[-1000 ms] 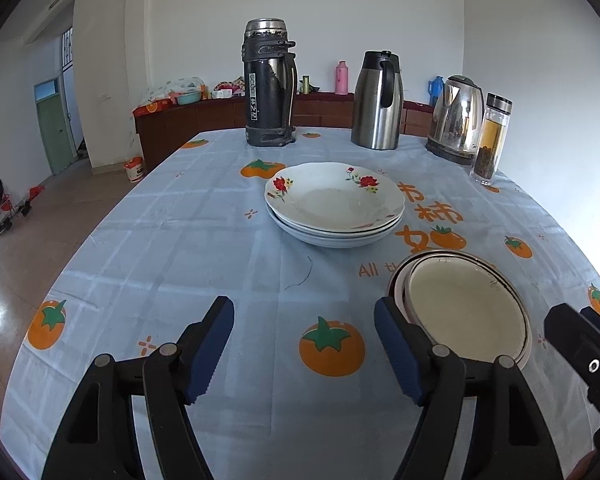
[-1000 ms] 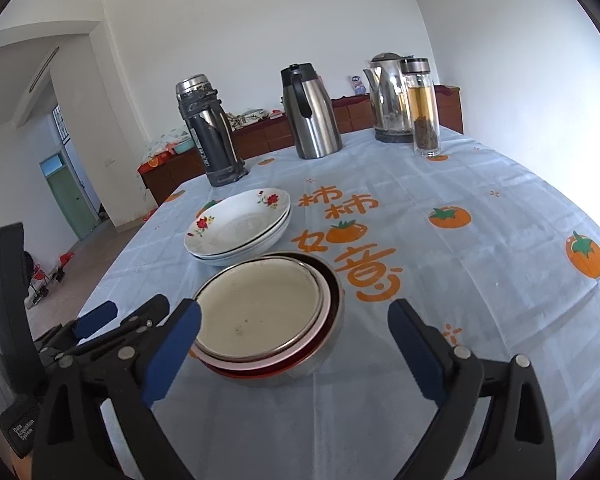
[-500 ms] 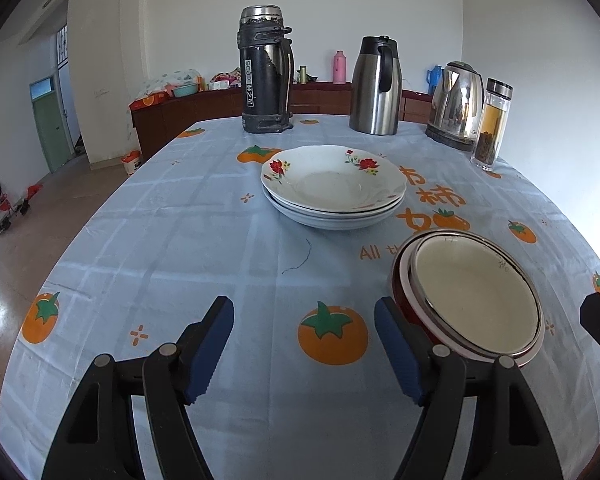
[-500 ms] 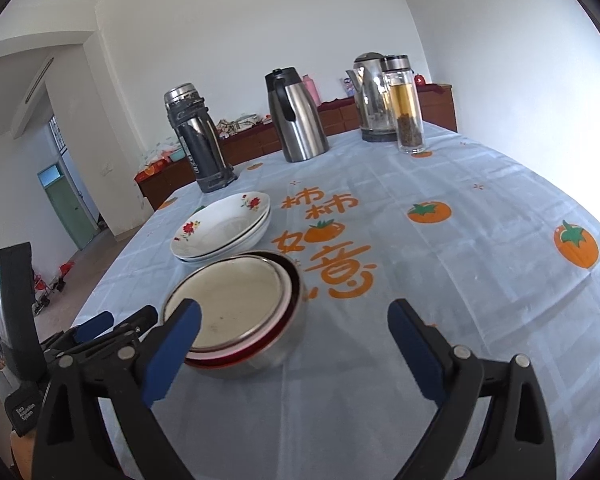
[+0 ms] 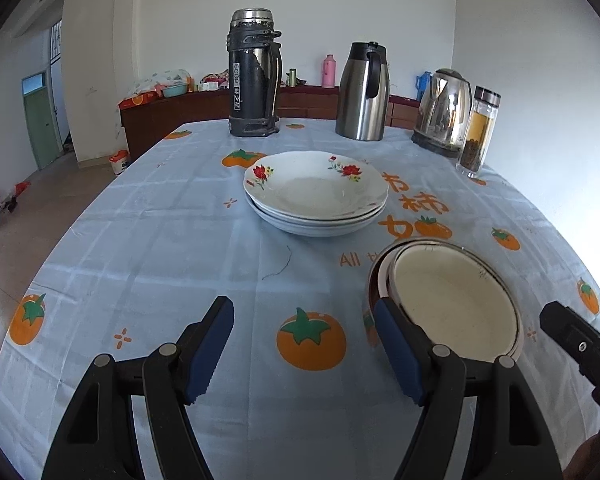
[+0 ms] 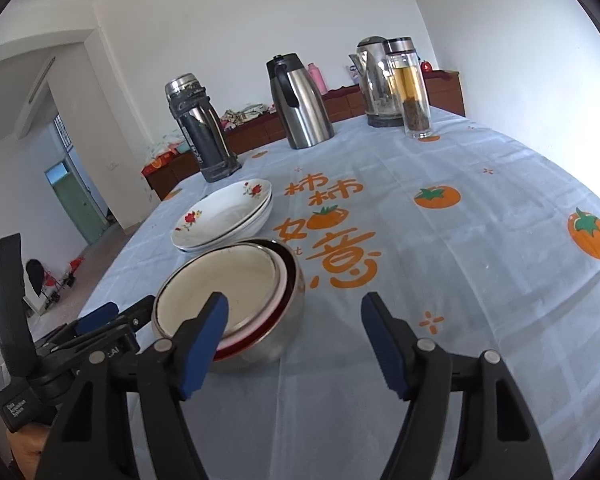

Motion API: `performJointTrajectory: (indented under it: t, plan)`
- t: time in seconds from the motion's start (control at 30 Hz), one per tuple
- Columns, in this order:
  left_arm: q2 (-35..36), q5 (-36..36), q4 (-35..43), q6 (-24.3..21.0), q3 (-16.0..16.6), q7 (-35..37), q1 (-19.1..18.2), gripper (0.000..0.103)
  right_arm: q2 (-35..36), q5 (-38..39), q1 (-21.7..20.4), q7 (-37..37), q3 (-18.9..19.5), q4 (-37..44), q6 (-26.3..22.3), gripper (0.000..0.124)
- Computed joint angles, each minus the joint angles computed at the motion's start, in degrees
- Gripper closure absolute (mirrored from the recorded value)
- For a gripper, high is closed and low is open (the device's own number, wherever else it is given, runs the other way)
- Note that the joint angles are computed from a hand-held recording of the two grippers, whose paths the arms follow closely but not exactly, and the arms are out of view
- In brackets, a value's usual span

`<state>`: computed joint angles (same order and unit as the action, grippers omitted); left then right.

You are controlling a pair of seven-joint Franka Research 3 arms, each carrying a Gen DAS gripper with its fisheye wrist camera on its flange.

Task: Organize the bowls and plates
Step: 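Move both grippers to the rim of the nested bowl stack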

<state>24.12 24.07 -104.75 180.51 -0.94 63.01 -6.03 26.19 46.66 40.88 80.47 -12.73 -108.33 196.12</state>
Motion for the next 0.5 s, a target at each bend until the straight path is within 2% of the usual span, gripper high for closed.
performJointTrajectory:
  t: [0.07,0.17,0.3,0.4,0.5]
  plan:
    - [0.2,-0.3,0.3,0.6,-0.8,0.4,0.7,0.028,-0.1,-1.0,-1.9,0.5,2.0,-0.1,0.6,0.053]
    - [1.2,-2.1,1.5,0.2,-5.0,3.1,4.0,0.028,-0.2,-3.5,-6.4,1.8,6.2,0.0,0.6,0.053]
    - [2.5,-3.3,3.2,-0.2,-5.2,4.0,3.8,0.028,0.3,-6.2,-9.3,3.7,8.8,0.8,0.5,0.053]
    - [2.8,-6.1,3.1,0.6,-10.2,6.4,8.0,0.028,0.6,-8.2,-11.0,5.0,10.3,1.2,1.3,0.053]
    - [3.6,-9.1,2.8,1.9,-19.0,10.4,15.4,0.028,1.1,-8.3,-9.8,4.7,9.0,2.2,1.1,0.053]
